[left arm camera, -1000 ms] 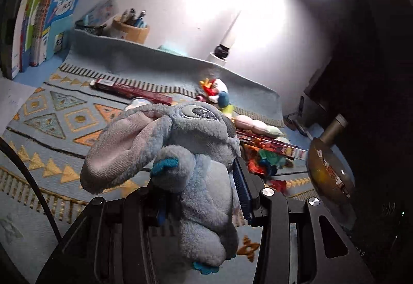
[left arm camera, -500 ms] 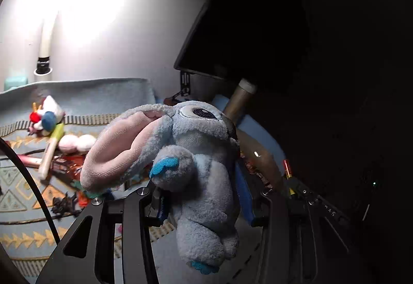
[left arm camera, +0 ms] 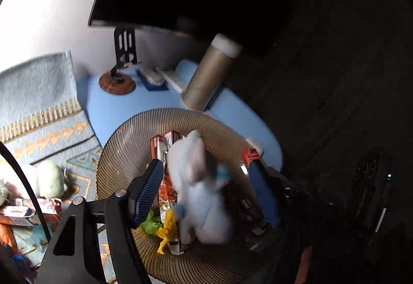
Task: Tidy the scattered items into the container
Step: 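Carry the plush toy and yellow-red can into the bowl and release both, then move both open tools back from the bowl to the rug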
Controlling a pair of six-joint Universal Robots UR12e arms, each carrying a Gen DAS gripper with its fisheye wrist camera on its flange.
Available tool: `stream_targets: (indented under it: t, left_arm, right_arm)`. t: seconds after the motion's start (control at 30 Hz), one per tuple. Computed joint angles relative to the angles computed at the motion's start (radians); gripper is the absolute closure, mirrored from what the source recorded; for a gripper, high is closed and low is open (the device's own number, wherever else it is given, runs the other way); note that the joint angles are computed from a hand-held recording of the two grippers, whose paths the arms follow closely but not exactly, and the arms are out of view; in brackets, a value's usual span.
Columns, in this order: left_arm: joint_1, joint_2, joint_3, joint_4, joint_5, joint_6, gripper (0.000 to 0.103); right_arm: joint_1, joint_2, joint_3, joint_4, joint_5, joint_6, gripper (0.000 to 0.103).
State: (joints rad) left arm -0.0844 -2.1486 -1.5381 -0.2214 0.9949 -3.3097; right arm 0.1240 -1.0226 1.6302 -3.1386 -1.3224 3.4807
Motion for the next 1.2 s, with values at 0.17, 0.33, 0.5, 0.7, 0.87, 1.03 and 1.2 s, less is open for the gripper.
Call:
stream_targets:
  t: [0.17,0.33,0.5,0.7,0.87,1.03,1.2]
  left_arm:
    - [0.005,0.019,-0.037,-0.015,0.0,-0.001,0.035]
    - [0.019,0.067,-0.1,0.015,-0.008,-0.018,0.035]
    - [0.034,0.14,-0.199,0.071,-0.006,-0.008,0.035]
    - [0.042,0.218,-0.299,0.16,0.059,-0.028,0.035]
    - [0.04,0.263,-0.349,0.19,0.158,-0.026,0.035]
    - [0.066,0.316,-0.422,0.246,0.172,-0.034,0.035]
    - [0.102,0.359,-0.484,0.274,0.182,-0.041,0.035]
  right_arm:
    - [-0.01,-0.004,0.028,-0.07,0.008,0.039,0.048]
    - [-0.024,-0.025,0.062,-0.079,0.067,0.077,0.048]
    - [-0.023,-0.057,0.106,-0.103,0.1,0.09,0.047]
    - [-0.003,-0.098,0.154,-0.119,0.135,0.055,0.038]
    - [0.026,-0.122,0.181,-0.11,0.163,0.015,0.038]
    - [0.059,-0.136,0.195,-0.108,0.167,-0.024,0.035]
    - [0.087,-0.137,0.191,-0.086,0.186,-0.034,0.035]
